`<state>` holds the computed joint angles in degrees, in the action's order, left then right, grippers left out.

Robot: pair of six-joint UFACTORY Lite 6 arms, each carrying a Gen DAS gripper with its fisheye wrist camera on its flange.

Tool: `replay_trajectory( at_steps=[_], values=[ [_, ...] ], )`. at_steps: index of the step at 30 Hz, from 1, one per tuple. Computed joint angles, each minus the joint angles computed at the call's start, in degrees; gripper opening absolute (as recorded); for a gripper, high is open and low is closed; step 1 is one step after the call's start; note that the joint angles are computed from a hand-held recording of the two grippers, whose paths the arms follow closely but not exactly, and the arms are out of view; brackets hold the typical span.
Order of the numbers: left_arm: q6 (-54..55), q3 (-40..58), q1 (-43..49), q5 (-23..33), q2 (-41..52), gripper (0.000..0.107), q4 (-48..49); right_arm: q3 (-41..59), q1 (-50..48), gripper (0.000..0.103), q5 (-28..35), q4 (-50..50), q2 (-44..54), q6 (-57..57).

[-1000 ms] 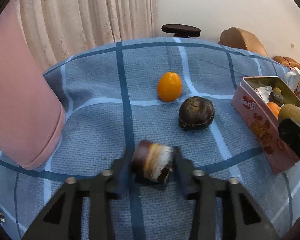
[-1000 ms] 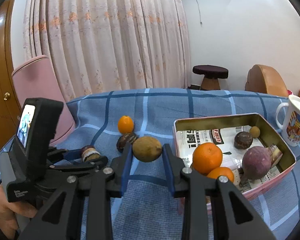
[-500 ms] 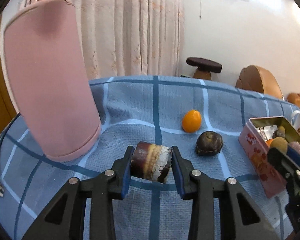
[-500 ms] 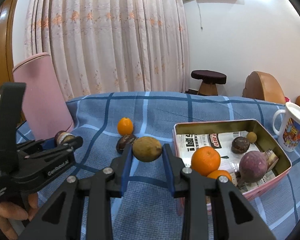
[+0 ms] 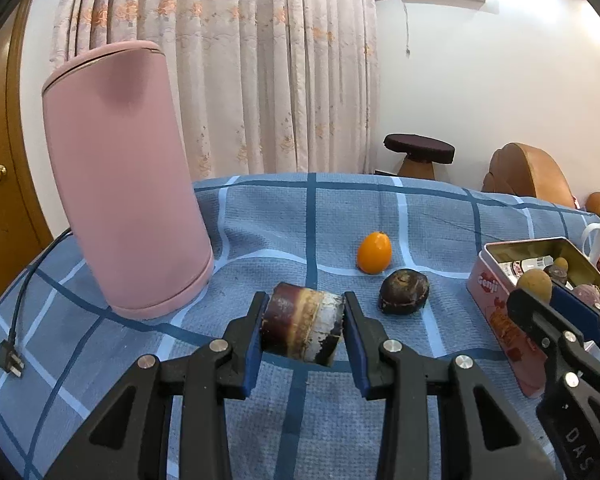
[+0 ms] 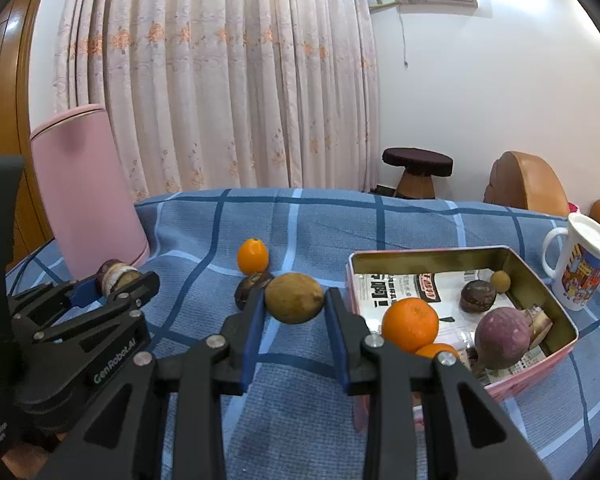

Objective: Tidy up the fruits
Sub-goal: 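Lift the cake slice in the left gripper while the right gripper carries the brown fruit toward the tin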

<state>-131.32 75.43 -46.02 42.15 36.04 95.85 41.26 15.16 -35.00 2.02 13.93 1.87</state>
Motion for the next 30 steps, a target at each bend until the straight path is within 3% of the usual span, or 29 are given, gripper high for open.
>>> replay_trajectory(
  at_steps=[30],
  values=[
    [3.00, 6.86, -7.94, 4.98, 4.90, 0.038, -6.92, -11.29, -5.95, 0.033, -4.26, -3.93, -9.30, -3.09]
  ],
)
